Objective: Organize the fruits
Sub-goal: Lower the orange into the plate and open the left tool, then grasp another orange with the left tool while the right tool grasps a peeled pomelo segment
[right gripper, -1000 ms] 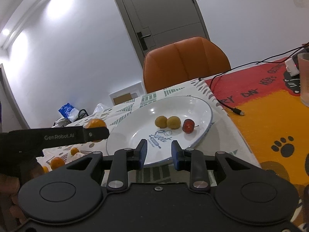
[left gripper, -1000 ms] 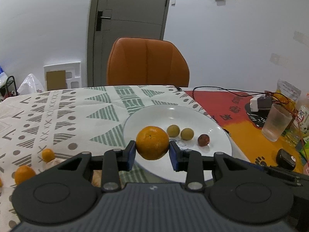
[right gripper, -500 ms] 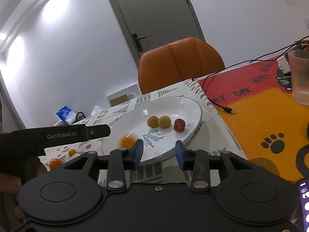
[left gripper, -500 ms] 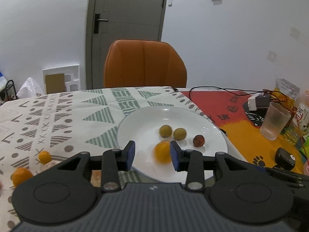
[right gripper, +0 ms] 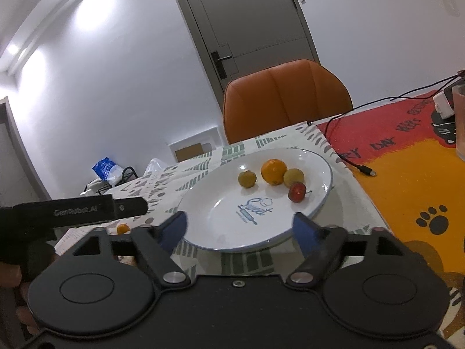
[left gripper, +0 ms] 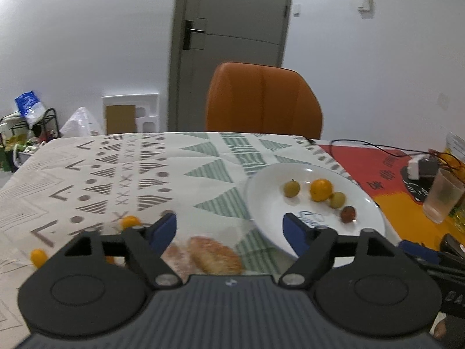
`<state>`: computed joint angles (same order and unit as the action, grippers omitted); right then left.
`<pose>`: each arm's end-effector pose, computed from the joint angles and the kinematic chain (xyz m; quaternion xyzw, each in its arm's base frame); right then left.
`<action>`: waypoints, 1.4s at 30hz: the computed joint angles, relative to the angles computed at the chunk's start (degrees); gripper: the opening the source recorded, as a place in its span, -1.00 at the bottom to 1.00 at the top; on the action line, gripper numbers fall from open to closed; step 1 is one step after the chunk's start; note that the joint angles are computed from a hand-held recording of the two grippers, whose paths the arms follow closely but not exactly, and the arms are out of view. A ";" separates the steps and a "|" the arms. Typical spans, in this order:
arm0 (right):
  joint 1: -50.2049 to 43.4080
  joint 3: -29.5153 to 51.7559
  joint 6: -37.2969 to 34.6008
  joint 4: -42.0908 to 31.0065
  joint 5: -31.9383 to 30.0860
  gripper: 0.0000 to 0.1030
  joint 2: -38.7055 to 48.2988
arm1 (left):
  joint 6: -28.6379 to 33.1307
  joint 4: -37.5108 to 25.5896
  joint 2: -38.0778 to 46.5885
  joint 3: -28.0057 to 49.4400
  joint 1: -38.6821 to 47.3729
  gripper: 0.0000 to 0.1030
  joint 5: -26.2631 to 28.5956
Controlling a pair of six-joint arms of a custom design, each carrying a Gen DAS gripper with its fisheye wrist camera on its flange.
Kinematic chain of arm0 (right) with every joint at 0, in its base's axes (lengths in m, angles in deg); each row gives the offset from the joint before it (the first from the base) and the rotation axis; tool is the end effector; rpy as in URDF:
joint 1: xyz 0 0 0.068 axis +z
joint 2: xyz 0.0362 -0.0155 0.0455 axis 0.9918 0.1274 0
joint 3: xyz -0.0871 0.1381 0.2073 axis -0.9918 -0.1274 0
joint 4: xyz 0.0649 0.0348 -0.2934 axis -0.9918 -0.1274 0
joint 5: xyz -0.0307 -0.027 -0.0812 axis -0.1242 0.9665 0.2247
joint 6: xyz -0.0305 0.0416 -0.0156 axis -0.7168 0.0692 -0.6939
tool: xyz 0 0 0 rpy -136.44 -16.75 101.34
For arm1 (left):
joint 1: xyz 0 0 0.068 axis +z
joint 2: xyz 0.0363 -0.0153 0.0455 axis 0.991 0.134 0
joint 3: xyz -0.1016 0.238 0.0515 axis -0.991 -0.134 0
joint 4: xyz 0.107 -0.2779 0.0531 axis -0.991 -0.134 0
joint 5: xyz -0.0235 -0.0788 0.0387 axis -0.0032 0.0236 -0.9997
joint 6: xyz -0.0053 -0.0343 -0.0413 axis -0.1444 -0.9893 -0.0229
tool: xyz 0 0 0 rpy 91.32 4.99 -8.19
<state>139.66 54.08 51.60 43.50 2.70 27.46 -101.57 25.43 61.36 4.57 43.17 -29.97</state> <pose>0.1170 0.1322 0.0384 0.1153 0.8190 0.1244 0.5482 0.1917 -0.1448 0.0851 0.1162 0.8653 -0.1263 0.4709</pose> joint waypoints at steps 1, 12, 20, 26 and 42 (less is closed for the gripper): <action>0.24 0.24 0.17 -0.05 0.18 0.82 0.12 | 0.04 -0.47 -0.80 -0.40 0.77 0.57 0.26; 1.47 4.96 -1.45 1.13 -0.67 1.00 5.12 | 1.20 -6.03 -11.73 -5.41 10.75 0.67 3.87; 2.42 8.69 -2.11 0.24 -1.92 1.00 8.39 | 2.53 -6.62 -14.31 -7.57 17.37 0.67 7.56; 2.67 10.97 -4.14 1.30 -3.60 1.00 11.14 | 3.11 -5.00 -13.21 -8.48 22.63 0.67 11.64; 1.85 17.06 -7.99 -0.40 -9.41 0.41 17.01 | 4.49 5.85 -0.78 -8.40 27.74 0.38 17.29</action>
